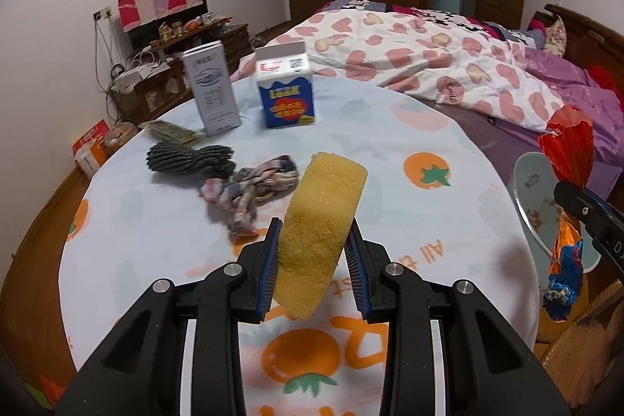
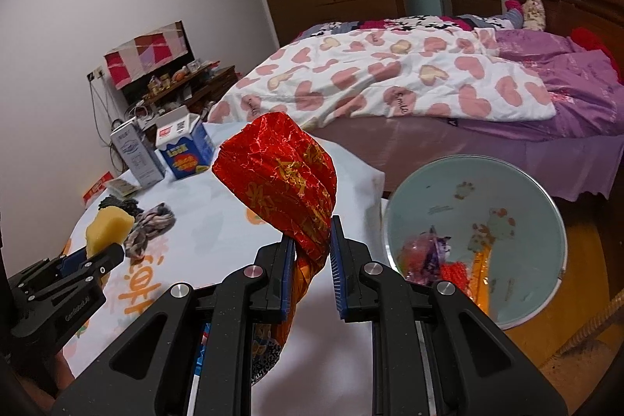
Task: Collect trash
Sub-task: 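Carry the foil wrapper and sponge over the glass bowl and open both grippers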
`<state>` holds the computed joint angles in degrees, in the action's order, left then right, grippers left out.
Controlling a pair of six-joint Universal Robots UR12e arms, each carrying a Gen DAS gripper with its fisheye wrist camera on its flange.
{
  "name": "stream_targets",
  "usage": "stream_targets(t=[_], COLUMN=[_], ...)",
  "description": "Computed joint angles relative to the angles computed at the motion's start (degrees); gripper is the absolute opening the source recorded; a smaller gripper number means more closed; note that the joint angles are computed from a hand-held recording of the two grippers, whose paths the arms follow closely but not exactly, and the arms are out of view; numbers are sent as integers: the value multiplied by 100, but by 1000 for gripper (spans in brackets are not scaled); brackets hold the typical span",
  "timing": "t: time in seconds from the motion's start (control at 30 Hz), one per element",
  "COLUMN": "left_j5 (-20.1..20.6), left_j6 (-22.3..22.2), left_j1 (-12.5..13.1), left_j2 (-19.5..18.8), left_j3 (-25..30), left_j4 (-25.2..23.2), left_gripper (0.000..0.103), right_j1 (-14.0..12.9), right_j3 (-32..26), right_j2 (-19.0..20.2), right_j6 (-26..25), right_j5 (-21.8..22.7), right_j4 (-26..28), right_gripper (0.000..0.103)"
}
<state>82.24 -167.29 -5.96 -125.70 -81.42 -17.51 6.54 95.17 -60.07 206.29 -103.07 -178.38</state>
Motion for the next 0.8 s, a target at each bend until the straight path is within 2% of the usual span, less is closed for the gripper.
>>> stream_targets(t=[0.8], left_j5=[-216], left_j6=[397], left_j1=[-477], left_j2=[-120], left_j3=[220], left_j4=[-286], left_gripper=[32], right_j1=[-455], right_j3=[733], right_j2=[-362], right_j6=[548], right_j5=[-395], right_j4=[-187], right_gripper=[18])
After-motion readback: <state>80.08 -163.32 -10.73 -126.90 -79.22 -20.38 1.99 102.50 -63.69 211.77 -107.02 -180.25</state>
